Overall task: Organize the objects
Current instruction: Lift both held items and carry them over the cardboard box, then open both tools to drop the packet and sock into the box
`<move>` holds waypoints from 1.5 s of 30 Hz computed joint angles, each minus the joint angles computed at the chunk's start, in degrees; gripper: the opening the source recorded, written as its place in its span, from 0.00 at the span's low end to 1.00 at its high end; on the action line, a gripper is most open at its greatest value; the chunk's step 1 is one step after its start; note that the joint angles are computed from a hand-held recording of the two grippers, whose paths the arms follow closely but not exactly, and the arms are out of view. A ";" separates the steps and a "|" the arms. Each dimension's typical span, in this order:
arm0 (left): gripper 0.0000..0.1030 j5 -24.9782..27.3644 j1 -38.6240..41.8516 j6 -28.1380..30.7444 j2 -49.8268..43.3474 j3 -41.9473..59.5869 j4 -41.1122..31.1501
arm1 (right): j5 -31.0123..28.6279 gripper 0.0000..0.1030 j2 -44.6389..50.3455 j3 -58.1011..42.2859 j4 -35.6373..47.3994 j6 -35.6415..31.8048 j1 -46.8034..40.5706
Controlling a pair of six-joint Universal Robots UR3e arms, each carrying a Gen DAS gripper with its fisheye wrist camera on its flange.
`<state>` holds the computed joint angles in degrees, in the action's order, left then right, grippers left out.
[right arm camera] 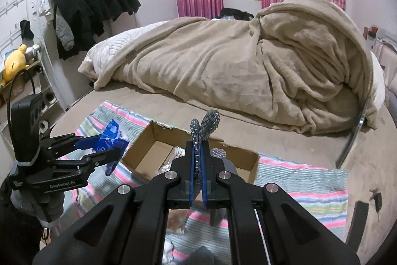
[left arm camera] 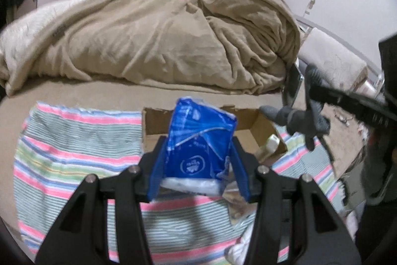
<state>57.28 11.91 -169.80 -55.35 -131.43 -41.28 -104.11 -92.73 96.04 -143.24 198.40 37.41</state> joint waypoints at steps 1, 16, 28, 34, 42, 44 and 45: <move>0.49 0.07 -0.27 -0.91 -2.07 0.21 1.80 | 0.89 0.05 0.87 0.11 -0.83 0.13 -0.82; 0.49 8.20 -8.33 -5.57 -27.62 3.80 21.63 | 9.94 0.05 13.22 4.49 -10.70 -0.62 -8.59; 0.62 16.76 -13.48 -6.59 -30.91 4.80 24.60 | 12.49 0.24 17.29 6.37 -11.97 0.32 -9.44; 0.69 17.01 -13.31 -7.23 -26.43 2.49 23.87 | 12.15 0.56 13.23 9.51 -12.93 1.33 -9.81; 0.72 14.53 -11.55 -6.81 -11.70 -3.64 17.69 | 8.42 0.59 4.82 15.30 -11.79 4.10 -6.48; 0.73 13.37 -10.84 -6.74 -7.74 -5.15 15.30 | 6.89 0.61 2.22 17.25 -11.28 5.19 -4.87; 0.73 13.10 -10.64 -6.89 -5.24 -6.05 13.92 | 6.08 0.61 1.25 17.92 -10.91 5.74 -4.09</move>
<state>70.38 1.26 -176.69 -60.59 -137.47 -27.36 -98.02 -91.49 113.96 -154.16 204.14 33.32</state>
